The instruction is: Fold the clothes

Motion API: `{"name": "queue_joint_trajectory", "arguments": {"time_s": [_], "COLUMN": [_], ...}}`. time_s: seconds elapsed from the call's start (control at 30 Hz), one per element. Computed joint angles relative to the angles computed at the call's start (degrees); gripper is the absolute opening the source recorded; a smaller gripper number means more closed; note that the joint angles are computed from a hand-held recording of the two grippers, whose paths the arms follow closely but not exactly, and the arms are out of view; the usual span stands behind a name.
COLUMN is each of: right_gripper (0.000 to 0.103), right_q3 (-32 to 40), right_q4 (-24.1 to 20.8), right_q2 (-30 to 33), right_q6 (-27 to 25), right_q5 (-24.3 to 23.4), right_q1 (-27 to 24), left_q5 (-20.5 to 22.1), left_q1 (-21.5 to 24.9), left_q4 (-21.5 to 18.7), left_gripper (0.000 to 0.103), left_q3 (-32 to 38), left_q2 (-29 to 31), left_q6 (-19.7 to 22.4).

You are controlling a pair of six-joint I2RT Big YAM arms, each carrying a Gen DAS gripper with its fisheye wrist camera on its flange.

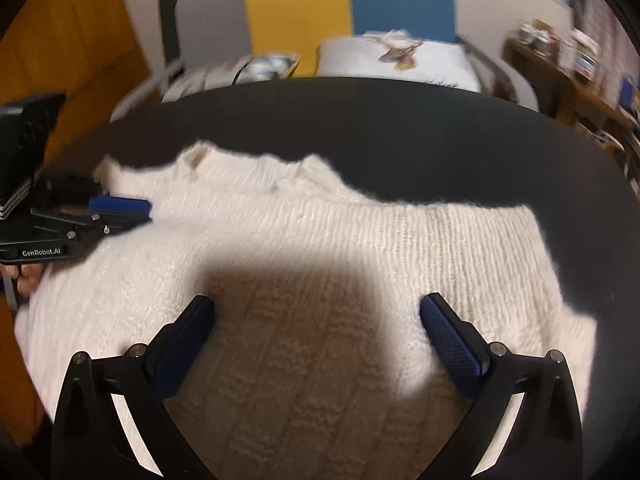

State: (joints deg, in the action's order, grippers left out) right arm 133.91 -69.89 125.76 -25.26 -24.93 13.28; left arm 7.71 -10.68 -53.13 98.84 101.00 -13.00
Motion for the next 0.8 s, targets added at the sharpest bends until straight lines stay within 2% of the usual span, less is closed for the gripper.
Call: {"name": "queue_joint_trajectory", "arguments": {"time_s": [0.07, 0.1, 0.2, 0.27, 0.3, 0.33, 0.4, 0.5, 0.53, 0.63, 0.67, 0.77, 0.8], "right_gripper": [0.103, 0.103, 0.103, 0.103, 0.103, 0.103, 0.103, 0.103, 0.103, 0.103, 0.103, 0.103, 0.103], "right_q3": [-3.5, -5.2, -3.9, -4.5, -5.1, -3.5, -4.3, -5.6, -6.0, -6.5, -6.2, -5.0, -4.9], "right_q4": [3.1, 4.5, 3.2, 3.3, 2.4, -0.5, -2.1, -4.6, -4.7, -5.2, -5.6, -7.0, -7.3], "right_q2": [-1.9, -2.9, -2.9, -4.2, -5.1, -4.5, -4.8, -5.2, -5.4, -5.7, -5.5, -4.9, -5.0], "right_q6": [0.2, 0.3, 0.3, 0.2, -0.7, -2.2, -4.4, -7.7, -7.9, -8.1, -7.9, -7.6, -7.7], "right_q5": [1.0, 1.5, 1.9, -0.7, -3.8, -6.6, -8.2, -10.3, -10.9, -12.6, -13.2, -13.9, -13.9], "right_q1": [0.2, 0.3, 0.5, 0.6, 0.5, 0.6, 1.0, 1.6, 1.6, 1.3, 1.1, 1.1, 1.0], "left_q5": [-0.6, -0.6, -0.9, -1.8, -2.2, -0.3, 0.5, 5.2, 8.1, 11.8, 14.1, 15.5, 15.7], "left_q1": [-0.4, -0.5, -0.1, 0.7, 1.1, 2.0, 2.8, 4.1, 4.5, 4.5, 4.7, 4.5, 4.3], "left_q4": [3.9, 4.3, 5.0, 4.6, 4.4, 3.1, 1.3, -3.7, -6.3, -12.0, -15.1, -21.1, -21.9], "left_gripper": [0.016, 0.016, 0.016, 0.018, 0.019, 0.021, 0.023, 0.025, 0.026, 0.027, 0.027, 0.027, 0.027], "left_q3": [-2.8, -3.4, -4.7, -5.1, -5.2, -4.2, -3.1, 0.7, 2.9, 8.4, 11.0, 15.7, 16.2], "left_q2": [-2.2, -2.9, -4.6, -5.2, -5.5, -5.0, -4.9, -2.4, -0.9, 3.1, 5.0, 8.6, 9.0], "left_q6": [0.3, 1.5, 5.5, 8.5, 10.0, 12.4, 14.9, 18.6, 20.2, 24.1, 26.2, 30.1, 31.3]}}
